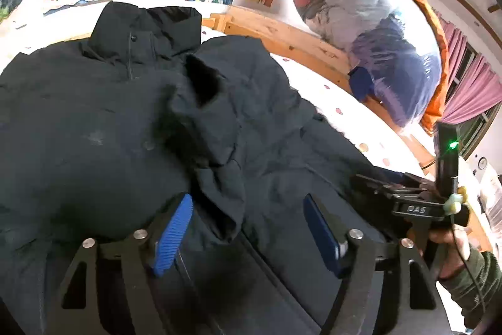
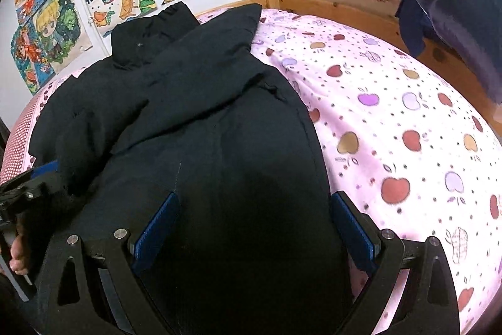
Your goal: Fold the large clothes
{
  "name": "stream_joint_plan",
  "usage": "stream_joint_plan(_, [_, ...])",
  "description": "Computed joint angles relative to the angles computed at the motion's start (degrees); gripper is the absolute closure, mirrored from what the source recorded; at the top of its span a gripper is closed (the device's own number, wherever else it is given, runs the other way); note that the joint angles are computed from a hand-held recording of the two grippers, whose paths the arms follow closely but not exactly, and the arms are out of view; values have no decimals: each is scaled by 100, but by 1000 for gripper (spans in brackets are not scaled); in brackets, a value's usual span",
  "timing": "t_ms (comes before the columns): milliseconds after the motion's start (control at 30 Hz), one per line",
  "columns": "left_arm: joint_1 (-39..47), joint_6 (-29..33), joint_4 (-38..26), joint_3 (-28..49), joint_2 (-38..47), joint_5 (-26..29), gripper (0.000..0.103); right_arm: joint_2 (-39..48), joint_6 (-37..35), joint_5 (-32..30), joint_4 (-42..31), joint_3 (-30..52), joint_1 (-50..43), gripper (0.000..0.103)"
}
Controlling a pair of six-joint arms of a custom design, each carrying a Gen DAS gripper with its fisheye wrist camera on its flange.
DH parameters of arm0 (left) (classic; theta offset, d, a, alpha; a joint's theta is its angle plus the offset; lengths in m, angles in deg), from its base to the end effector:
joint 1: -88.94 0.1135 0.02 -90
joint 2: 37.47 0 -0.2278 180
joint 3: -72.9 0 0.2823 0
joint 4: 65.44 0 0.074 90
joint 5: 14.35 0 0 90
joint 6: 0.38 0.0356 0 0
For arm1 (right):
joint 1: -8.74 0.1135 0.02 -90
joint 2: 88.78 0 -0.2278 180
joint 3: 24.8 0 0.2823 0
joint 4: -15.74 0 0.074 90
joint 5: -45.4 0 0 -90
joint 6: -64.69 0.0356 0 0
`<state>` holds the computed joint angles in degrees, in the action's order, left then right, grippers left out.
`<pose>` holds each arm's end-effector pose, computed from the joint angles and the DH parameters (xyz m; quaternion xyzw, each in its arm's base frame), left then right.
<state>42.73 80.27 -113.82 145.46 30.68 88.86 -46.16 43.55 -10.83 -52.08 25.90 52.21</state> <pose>0.1982 -0.2185 0.2712 0.3317 0.8532 -0.2747 0.2943 0.1472 0.1123 0.2180 0.2770 0.8845 0.0513 0.3720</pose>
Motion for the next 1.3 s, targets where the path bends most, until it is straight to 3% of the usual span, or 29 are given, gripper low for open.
stream_joint_plan(67, [93,-72,-109,-43,-196,37,16,77,117,21,-174,95,105,8])
stream_joint_plan(167, [302,-160,-430,-53,-535,-29,8,225,206,119,-396,294,298,8])
stream_joint_plan(300, [836,-95,-1068,122,-839,-111,7,331,164,240,-445,512,485,8])
stream_joint_plan(500, [2185,357,-1687,222,-1225,241,6,22,-127,139,-30,543,387,8])
stream_joint_plan(633, [2880,814,-1698,142,-1385,112,6,-334,217,377,-78,440,445,8])
stream_joint_plan(767, [3403,1010,-1549,153,-1158,-37,6,96,1100,1079,-949,824,812,8])
stream_joint_plan(833, [3545,1030,-1461,202,-956,-56,6,381,1040,1295,-1160,1073,1013,8])
stream_joint_plan(900, [3645,977,-1342,266,-718,-16,6,886,504,1386,-1139,1437,1081,8])
stream_joint_plan(967, [3700,896,-1291,387,-456,46,6,1141,-521,1091,-438,1561,851,8])
stream_joint_plan(1033, [3700,781,-1150,484,-198,38,6,1168,-1342,82,603,1436,318,8])
stream_joint_plan(1100, [3659,701,-1067,571,-11,-72,6,1357,-1599,-1178,1454,1323,-360,8])
stream_joint_plan(1167, [3684,646,-1032,641,139,-56,6,1789,-1486,-1866,1833,1376,-861,11])
stream_joint_plan(1200, [3685,622,-1029,632,154,-48,6,1928,-1470,-1979,1965,1375,-976,29])
stream_joint_plan(1267, [3677,586,-1022,698,291,-25,6,2178,-1389,-2131,2093,1398,-1090,52])
stream_joint_plan(1300, [3659,588,-1035,680,266,-38,6,2246,-1353,-2047,2105,1410,-1028,58])
